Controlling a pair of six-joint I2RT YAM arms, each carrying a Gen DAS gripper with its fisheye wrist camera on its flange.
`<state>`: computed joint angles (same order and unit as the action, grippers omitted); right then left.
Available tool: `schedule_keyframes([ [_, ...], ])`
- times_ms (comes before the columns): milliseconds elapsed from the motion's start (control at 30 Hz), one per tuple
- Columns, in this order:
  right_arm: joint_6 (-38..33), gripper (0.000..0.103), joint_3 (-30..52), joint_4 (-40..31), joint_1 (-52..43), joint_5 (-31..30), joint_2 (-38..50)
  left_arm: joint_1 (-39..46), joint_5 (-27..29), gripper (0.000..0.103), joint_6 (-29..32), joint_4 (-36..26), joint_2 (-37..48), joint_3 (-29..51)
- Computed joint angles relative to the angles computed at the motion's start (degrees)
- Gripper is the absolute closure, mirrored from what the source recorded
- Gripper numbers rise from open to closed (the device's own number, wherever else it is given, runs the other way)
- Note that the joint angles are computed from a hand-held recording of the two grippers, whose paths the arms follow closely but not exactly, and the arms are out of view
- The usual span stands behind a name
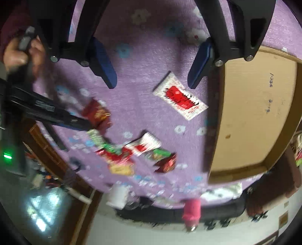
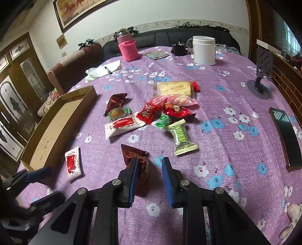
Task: Organize snacks
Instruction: 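Grasp the red-and-white cake packet with the left gripper while the right gripper holds the brown packet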
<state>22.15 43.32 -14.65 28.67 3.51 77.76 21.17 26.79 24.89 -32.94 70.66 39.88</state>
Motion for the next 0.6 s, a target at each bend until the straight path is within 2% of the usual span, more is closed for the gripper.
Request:
schedule_keyframes([
  [133, -0.79, 0.076, -2.45, 3.25, -1.59, -1.82, -1.0, -2.84, -4.57, 0.028, -5.04, 4.06, 4.35, 1.3],
  [167, -0.91, 0.076, -3.01, 4.18, -1.96, -2.4, -1.11, -3.73, -5.09, 0.036, -5.7, 4.85, 4.67, 1.32],
  [233, -1.3, 0.075, -3.95, 5.8, -2.92, -4.21, -1.3, -6.12, -7.75, 0.059, -6.81, 6.17, 5.74, 1.81],
  [267, -1.3, 0.071, -4.34, 6.36, -3.65, -5.52, -1.54, -6.58, -8.38, 0.081, -6.75, 6.17, 5.89, 2.06],
  [300, -1.14, 0.062, -4.66, 6.79, -4.3, -6.58, -1.82, -6.7, -7.86, 0.09, -6.48, 5.61, 6.55, 2.68],
  [400, -0.62, 0.04, -6.17, 8.27, -5.7, -7.75, -3.77, -5.54, -4.0, 0.093, -6.29, 3.77, 7.17, 3.97],
  [567, -2.29, 0.039, -4.19, 6.63, -6.39, -9.13, -2.68, -6.33, -4.03, 0.092, -6.25, 4.96, 3.14, 1.74],
  [600, -2.67, 0.039, -3.91, 6.6, -5.98, -9.04, -2.3, -6.7, -4.14, 0.089, -6.06, 5.73, 2.29, 1.09],
])
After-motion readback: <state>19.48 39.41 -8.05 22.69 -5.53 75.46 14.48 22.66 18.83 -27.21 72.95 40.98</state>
